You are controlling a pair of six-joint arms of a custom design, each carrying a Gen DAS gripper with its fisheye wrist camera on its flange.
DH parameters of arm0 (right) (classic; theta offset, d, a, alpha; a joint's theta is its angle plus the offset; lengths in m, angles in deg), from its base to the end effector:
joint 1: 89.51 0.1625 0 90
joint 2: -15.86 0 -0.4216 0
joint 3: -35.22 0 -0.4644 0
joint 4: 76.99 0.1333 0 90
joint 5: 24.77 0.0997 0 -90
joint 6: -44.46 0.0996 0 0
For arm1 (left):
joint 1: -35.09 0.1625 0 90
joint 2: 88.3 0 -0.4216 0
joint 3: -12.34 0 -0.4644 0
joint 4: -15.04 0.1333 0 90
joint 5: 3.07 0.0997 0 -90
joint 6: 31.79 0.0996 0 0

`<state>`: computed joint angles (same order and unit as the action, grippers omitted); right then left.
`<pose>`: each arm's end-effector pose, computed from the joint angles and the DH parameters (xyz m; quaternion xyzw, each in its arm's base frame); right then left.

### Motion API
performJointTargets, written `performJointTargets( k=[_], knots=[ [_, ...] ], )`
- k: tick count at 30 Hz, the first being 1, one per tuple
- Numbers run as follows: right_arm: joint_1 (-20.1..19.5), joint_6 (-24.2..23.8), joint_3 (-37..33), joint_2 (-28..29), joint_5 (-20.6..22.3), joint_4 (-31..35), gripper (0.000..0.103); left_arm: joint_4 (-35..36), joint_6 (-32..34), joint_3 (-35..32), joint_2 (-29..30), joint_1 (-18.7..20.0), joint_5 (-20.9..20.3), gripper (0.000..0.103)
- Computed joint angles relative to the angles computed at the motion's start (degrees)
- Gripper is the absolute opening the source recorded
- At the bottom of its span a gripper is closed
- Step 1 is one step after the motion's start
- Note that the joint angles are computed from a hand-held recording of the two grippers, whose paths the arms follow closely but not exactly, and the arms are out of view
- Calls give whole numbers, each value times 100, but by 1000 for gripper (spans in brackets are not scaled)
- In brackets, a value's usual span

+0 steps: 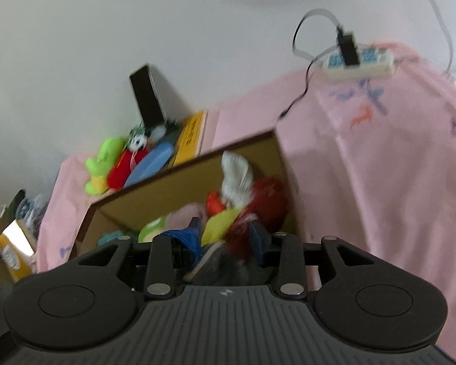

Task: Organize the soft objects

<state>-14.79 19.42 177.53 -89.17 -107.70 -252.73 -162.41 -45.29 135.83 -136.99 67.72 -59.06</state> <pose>0.0349 -0.4245 0.2975 0.1026 -0.9047 0.4039 0.0884 -0.3322 -0.4371 -0.0277 0.3252 0.8937 -0.2544 0.1758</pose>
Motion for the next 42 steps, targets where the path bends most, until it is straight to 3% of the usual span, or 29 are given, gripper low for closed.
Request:
performJointTargets(
  k=[4, 9, 15, 21, 29, 35, 39, 42],
  knots=[
    [71, 78, 83, -105, -203, -426, 18, -202, 13, 158, -127, -151, 166, 75],
    [34, 41, 295, -447, -161, -532, 18, -487, 38, 376, -321, -286, 175, 78],
    [151, -100, 604, -779, -399, -862, 18, 4, -370, 425, -447, -471, 623, 78],
    [417, -458, 837, -826, -964, -1393, 19, 684, -884, 460, -557, -707, 1172, 78],
    [369, -645, 993, -1162, -975, -1256, 19, 2096, -2238, 419, -700, -1042, 1920, 82],
    [366, -996, 1053, -1503, -978, -901, 20, 3070, -3281, 296, -750, -1213, 2057, 85],
    [350, -1142, 1049, -1763, -1111, -509, 20, 4276, -4223, 16, -578, -1376, 2350, 85],
    [292, -1140, 1040, -1957, -1180, -199, 20, 4442, -4401, -98, -499, -1389, 2159, 85]
  ],
)
